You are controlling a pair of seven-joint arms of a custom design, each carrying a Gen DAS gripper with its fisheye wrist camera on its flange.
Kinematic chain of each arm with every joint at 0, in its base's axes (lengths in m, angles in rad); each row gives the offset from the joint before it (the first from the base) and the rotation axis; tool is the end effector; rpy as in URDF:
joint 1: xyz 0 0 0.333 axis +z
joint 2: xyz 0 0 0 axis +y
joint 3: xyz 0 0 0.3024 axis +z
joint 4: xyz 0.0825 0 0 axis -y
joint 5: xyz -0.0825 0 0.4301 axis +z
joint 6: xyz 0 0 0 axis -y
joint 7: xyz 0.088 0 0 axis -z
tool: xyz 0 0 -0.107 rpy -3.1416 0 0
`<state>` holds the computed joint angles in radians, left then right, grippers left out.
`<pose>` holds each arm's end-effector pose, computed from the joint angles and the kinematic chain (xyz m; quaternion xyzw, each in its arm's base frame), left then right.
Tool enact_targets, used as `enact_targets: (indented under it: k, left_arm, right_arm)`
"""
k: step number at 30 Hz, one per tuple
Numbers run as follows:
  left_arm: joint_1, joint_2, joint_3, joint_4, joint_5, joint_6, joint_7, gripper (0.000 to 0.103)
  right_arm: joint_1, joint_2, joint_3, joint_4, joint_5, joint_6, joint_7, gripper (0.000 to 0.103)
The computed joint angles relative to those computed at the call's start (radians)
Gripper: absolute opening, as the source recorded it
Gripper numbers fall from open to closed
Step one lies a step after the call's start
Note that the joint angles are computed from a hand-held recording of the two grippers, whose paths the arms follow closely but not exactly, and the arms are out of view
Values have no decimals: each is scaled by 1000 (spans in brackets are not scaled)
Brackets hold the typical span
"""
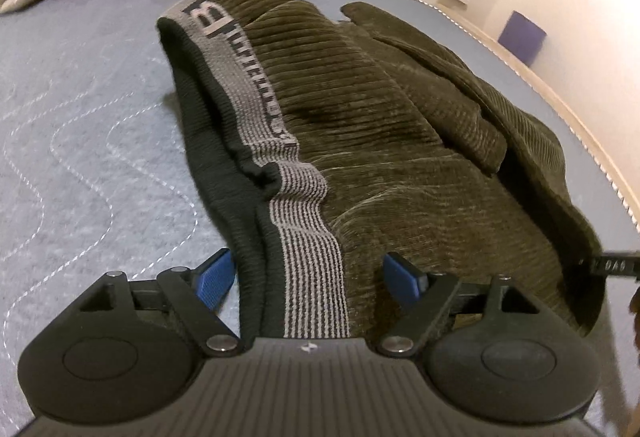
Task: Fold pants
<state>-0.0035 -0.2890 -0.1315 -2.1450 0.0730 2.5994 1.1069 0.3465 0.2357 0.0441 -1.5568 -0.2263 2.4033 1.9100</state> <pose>0.5605 -0.0840 0.5837 -0.7417 0.5632 -0.2974 0.2105 0.6694 0.2705 0.5568 -0.7251 0.6133 -0.2069 0.2351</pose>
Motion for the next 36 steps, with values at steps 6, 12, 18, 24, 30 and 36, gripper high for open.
enact_targets:
  k: [6,12,18,24,30,36]
  left_arm:
    - [0,28,-14,26,49,-7,24,83]
    - [7,43,-24,59,93,-51,-25,63]
    - [-19,-2,21,42,-41,-15,23,32]
    - [-42,-88,26,4,-85,11,106,24]
    - [-18,-241,38,-58,-106,-53,91,23]
    - [20,-442,93,-143,-145,-259,64,22]
  right_arm:
    - [-18,-5,2,-22,33,58,-16,51]
    - [-11,-24,4,-45,39,103,-31,23]
    - [-20,-70,10,-82,70,146,-30,15]
    - [-31,-155,38,-157,150,210,-165,13]
    - [-29,-253,50,-237,336,227,-330,12]
    - [20,-400,26,-331,622,161,-601,12]
